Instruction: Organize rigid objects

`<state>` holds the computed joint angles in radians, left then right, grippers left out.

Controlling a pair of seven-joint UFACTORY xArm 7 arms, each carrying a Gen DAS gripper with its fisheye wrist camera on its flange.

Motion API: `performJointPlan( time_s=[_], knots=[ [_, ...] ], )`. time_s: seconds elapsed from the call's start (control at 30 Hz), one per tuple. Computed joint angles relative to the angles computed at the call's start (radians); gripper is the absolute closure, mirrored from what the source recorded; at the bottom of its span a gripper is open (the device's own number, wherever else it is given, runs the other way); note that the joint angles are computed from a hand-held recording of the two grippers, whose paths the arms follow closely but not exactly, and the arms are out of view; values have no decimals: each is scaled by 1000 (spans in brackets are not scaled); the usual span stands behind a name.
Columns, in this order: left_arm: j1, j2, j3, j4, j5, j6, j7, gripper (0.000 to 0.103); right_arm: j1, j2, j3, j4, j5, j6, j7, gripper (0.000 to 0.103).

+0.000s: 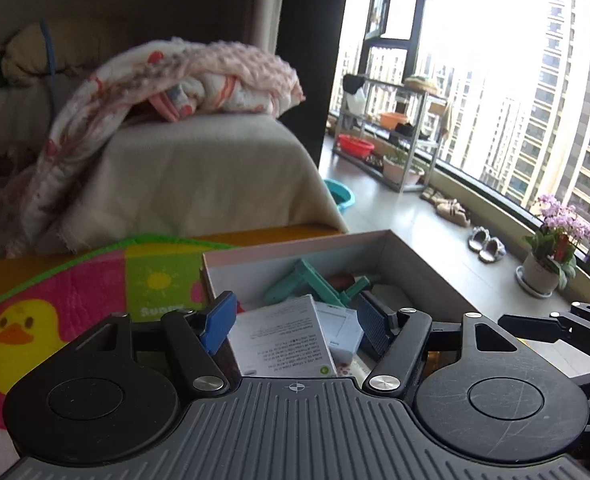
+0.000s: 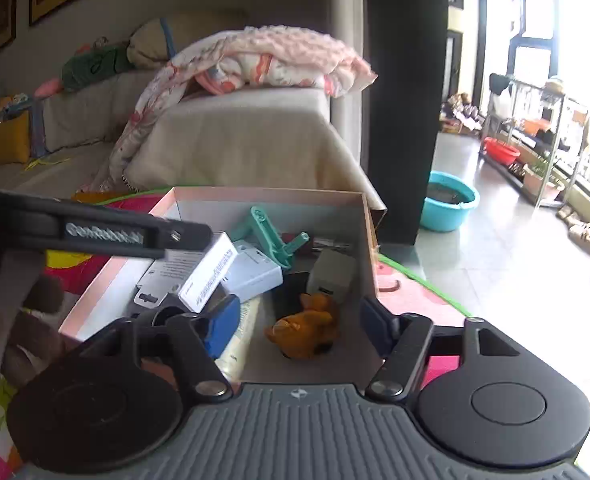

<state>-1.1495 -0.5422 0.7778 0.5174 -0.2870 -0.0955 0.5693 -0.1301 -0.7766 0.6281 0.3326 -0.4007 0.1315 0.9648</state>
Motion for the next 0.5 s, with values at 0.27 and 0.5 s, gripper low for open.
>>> performJointPlan(
  time_s=[0.27, 0.5],
  knots=[
    [609, -407, -404, -357, 87, 219, 38, 31, 320, -321, -36, -147, 51, 280, 73, 13],
    [760, -444, -508, -481, 29, 272, -4, 28, 404, -156, -38, -136, 61, 384, 172, 12]
  ],
)
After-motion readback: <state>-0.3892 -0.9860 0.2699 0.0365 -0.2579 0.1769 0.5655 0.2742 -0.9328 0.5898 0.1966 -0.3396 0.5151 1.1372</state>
